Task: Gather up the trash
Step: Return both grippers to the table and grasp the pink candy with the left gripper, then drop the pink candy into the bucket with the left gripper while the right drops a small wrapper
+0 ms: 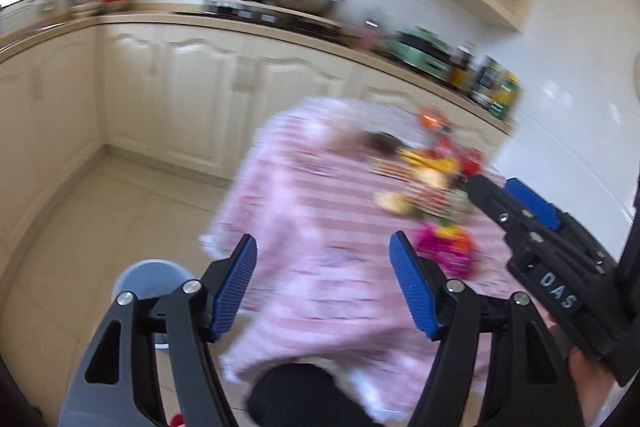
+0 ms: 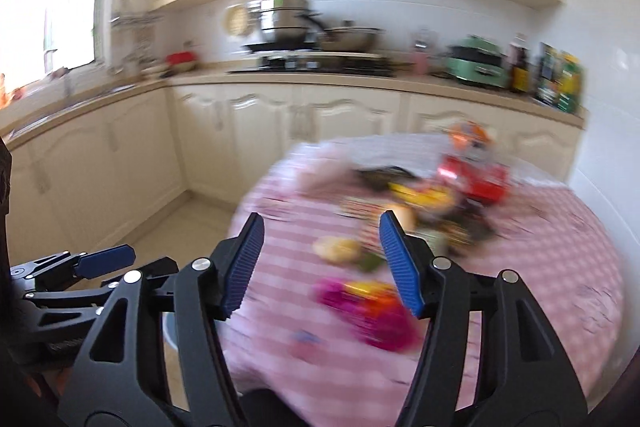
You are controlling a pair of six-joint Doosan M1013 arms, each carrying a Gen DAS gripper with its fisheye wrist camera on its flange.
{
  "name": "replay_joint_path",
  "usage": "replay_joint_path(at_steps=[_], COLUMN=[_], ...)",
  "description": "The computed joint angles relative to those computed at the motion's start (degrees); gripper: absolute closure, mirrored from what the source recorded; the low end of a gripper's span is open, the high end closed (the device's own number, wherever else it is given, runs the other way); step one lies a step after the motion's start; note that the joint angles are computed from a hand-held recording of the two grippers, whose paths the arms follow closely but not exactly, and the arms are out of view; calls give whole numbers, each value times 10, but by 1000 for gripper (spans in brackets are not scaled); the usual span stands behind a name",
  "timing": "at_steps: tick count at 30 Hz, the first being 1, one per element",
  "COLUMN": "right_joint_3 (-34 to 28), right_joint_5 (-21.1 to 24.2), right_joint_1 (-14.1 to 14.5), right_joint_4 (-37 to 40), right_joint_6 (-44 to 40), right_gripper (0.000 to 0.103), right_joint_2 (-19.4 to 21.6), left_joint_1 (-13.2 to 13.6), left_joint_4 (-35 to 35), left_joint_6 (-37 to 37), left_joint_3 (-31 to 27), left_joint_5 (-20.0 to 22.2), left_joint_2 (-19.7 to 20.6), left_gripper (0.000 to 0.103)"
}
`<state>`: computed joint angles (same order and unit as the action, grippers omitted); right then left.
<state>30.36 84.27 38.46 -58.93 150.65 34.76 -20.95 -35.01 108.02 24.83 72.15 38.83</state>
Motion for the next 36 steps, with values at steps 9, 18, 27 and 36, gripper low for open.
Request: replay_joint_path(at_steps=[9,18,27,36], right_joint_3=[170,218,211,107], right_joint_5=[22,-11,-52,-57], right_joint_1=[-2,-18,-39,-87], right_joint_4=[-15,14,70,215], right_joint_6=[136,177,162,35], right_gripper=[41,40,38,38], right_joint_2=[-98,-127,-122,-65], left_joint_1=[-54,-75,-60,-34], left_joint_4=[24,76,44,62], left_joint_6=[64,31,14,-22], left_joint_3=[14,-78,-78,-66], left_joint_5=[41,98,82,18], left_joint_2=[-6,49,50,37], left_gripper=[33,34,58,59])
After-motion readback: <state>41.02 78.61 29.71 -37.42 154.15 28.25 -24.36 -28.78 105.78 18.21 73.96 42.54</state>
